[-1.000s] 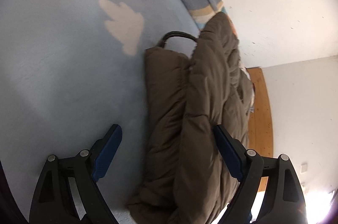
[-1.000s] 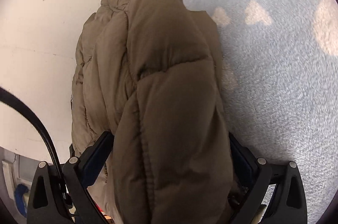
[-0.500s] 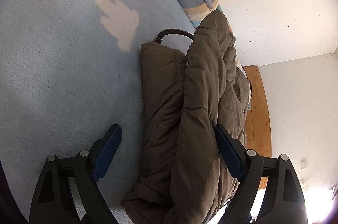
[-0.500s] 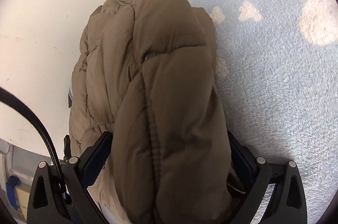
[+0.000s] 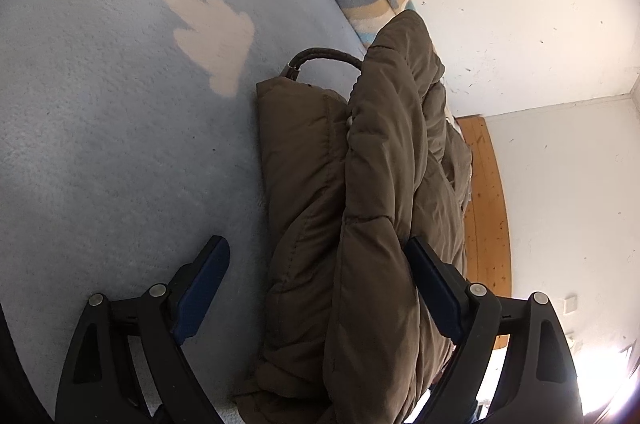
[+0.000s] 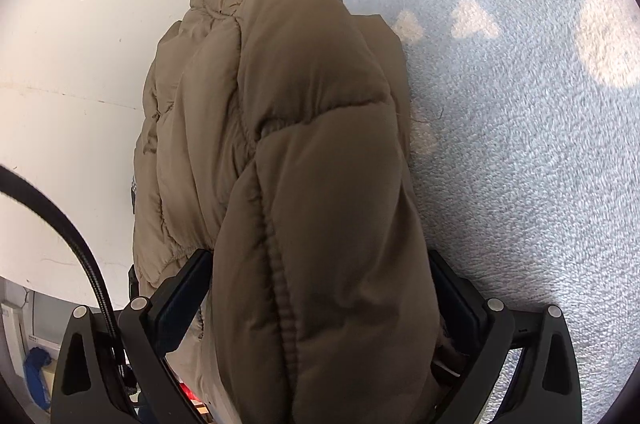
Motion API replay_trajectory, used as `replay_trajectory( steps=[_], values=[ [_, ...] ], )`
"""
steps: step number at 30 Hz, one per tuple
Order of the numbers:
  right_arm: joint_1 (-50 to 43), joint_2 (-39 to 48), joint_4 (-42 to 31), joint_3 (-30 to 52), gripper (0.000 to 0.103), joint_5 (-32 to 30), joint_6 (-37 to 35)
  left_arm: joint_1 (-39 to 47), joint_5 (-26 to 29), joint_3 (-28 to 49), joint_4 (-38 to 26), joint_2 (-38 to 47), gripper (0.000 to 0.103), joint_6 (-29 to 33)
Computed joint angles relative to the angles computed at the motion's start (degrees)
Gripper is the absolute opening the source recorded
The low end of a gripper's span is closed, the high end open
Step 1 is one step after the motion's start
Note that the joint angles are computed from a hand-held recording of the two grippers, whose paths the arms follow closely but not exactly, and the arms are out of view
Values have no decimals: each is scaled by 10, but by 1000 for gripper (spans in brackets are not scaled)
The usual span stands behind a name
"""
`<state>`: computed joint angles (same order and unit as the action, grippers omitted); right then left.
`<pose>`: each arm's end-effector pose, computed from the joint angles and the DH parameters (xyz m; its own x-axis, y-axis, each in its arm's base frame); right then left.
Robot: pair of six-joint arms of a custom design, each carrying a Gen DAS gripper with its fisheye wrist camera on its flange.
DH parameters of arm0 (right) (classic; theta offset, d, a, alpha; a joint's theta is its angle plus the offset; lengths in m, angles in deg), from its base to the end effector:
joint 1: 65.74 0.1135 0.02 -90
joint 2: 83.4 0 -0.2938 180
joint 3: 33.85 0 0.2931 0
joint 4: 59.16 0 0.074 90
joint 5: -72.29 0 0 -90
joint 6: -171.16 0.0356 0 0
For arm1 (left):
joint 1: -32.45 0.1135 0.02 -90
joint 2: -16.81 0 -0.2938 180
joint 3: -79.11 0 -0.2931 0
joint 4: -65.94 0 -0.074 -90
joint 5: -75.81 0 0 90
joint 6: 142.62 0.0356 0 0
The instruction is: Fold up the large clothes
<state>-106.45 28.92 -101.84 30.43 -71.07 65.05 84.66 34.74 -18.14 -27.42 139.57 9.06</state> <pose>0.2660 -0.1912 0.0721 -0.8383 0.5029 -0.2106 0.1710 0.6093 0.7743 0.2275 0.2496 0.1013 -0.9476 -0.2783 -0.1567 -0.0047 0.5026 -0.8645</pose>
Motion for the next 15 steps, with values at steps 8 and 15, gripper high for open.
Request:
replay_trajectory(
  steps=[8,15],
  values=[
    [41,26,6,51,103,2,48,-26,-19,26,-15,5,91,-4],
    [31,45,-4,72,103,2,30,-80,-45,67,-15,24,94,-24]
  ],
)
